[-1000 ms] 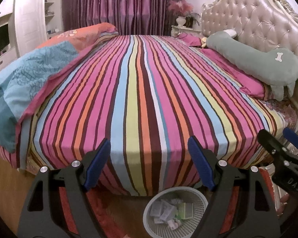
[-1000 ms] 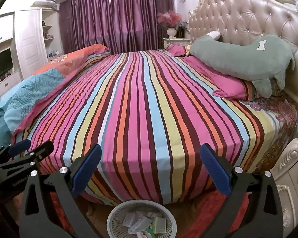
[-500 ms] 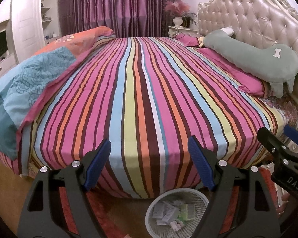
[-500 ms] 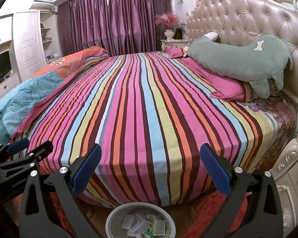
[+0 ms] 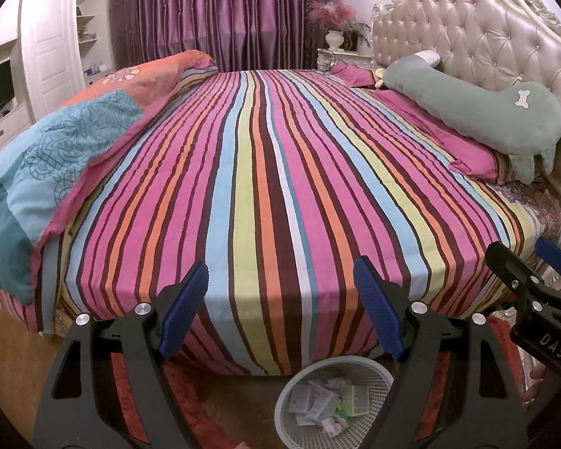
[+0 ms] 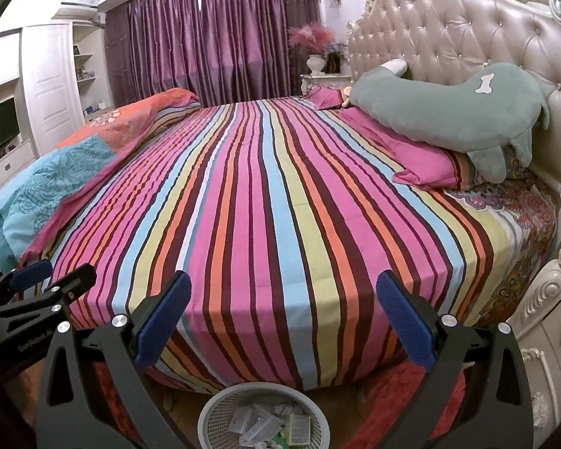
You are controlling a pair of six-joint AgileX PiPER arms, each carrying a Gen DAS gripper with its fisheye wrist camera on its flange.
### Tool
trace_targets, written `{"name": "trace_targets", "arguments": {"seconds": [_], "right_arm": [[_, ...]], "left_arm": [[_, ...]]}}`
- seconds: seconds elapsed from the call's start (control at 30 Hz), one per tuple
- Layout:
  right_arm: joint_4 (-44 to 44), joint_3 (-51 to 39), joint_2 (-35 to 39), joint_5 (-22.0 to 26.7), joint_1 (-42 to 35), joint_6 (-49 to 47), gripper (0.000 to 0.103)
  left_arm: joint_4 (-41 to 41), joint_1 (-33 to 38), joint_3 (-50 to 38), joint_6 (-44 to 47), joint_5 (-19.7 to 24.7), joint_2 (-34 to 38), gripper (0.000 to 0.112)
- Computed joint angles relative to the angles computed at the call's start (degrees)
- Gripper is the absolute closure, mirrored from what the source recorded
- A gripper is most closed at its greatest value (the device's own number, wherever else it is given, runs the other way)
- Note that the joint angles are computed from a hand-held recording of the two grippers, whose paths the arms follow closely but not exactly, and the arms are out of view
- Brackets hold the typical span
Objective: Collect trash
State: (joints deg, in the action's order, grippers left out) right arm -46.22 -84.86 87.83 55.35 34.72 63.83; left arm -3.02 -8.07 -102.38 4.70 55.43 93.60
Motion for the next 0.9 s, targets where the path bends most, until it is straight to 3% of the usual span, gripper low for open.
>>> {"name": "trace_targets", "arguments": {"seconds": [0.5,0.7,0.9], "right_arm": [[0.1,-0.2,0.1,0.2,0.0,-0.2,0.008],[0.5,0.1,0.0,0.0,-0.1,-0.3,0.008],[0.5,0.1,0.0,0.0,-0.1,-0.2,0.008]], "left_arm": [[-2.1,1.0,-1.4,2.0,1.7,0.8,0.034],[2.9,-1.0,-0.7,0.3,0.3,0.4,0.034],[-1.9,0.4,-1.2,2.5,0.7,0.3,0.034]]}}
